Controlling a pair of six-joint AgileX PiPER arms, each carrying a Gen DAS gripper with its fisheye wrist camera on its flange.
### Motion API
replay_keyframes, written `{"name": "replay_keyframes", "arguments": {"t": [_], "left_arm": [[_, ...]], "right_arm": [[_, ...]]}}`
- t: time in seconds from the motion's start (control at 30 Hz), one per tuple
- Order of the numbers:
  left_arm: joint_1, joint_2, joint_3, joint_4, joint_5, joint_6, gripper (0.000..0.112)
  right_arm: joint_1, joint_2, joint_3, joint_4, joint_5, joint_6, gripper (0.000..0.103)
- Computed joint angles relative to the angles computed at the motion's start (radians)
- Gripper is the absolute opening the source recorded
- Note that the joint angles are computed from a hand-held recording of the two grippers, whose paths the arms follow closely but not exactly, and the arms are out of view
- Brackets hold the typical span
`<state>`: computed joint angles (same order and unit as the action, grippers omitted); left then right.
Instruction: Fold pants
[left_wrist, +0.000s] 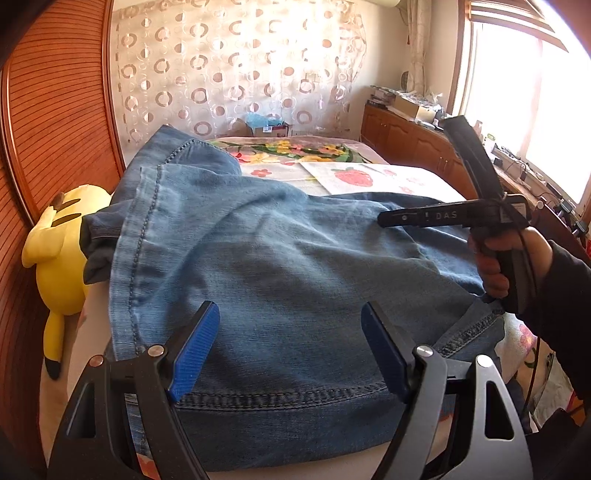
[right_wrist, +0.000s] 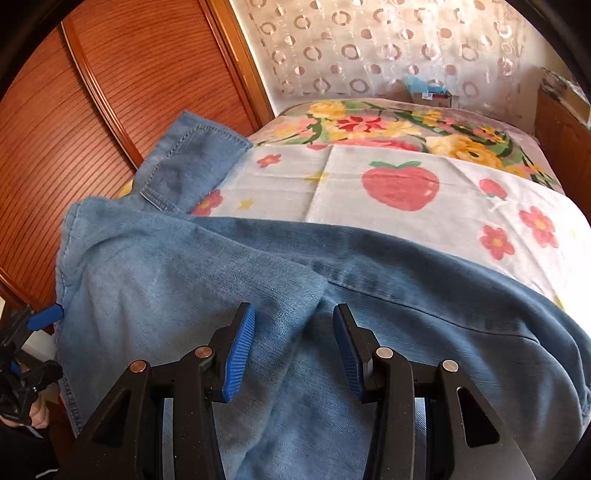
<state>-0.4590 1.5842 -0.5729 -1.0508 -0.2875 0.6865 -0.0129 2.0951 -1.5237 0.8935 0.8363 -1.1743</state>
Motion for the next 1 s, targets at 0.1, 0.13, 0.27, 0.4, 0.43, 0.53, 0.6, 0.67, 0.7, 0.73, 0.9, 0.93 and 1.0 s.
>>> {"name": "replay_keyframes", "arguments": {"t": [0.1,0.13,0.27,0.4,0.43,0.53,0.6,0.67,0.7,0.73,0.9,0.93,1.0], "left_arm": [[-0.01,0.011,-0.004,-0.011,-0.004,0.005,0.08],[-0.013,0.014,-0.005,-0.019,-0.005,0.012,0.08],[-0.008,0.036,-0.018,-0.017,-0.003,0.005,0.08],[-0.01,0.031,-0.012,-0.021,-0.008,0.007,0.08],[-0.012,0.028,-0.01,-0.03,-0.011,0.015,0.08],[-0.017,0.019,-0.004,-0.048,-0.018,0.03,0.08],[-0.015,0.017,-0.004,-0.048,-0.018,0.032,0.08],[-0.014,0.02,-0.006,-0.05,-0.018,0.033,0.08],[-0.016,0.022,-0.007,-0.055,-0.02,0.037,0.08],[-0.017,0.022,-0.008,-0.055,-0.02,0.037,0.08],[-0.023,0.025,-0.021,-0.083,-0.016,0.067,0.08],[-0.025,0.025,-0.023,-0.088,-0.017,0.072,0.08],[-0.031,0.027,-0.032,-0.112,-0.017,0.097,0.08]], "right_arm": [[0.013,0.027,-0.034,-0.011,0.011,0.03,0.046],[0.014,0.031,-0.038,-0.007,0.012,0.029,0.046],[0.027,0.033,-0.038,-0.001,-0.002,0.011,0.03],[-0.003,-0.011,0.013,0.117,0.016,-0.12,0.013],[-0.013,-0.037,0.039,0.167,0.019,-0.179,0.012],[-0.035,-0.116,0.124,0.319,0.015,-0.352,0.01],[-0.03,-0.155,0.158,0.393,-0.03,-0.428,0.01],[0.001,-0.163,0.167,0.41,-0.126,-0.446,0.01],[0.015,-0.151,0.155,0.384,-0.153,-0.418,0.01],[0.031,-0.127,0.128,0.328,-0.173,-0.363,0.01],[0.062,-0.038,0.045,0.117,-0.214,-0.132,0.017],[0.054,-0.034,0.04,0.115,-0.2,-0.127,0.019],[0.035,-0.046,0.052,0.117,-0.188,-0.136,0.031]]}}
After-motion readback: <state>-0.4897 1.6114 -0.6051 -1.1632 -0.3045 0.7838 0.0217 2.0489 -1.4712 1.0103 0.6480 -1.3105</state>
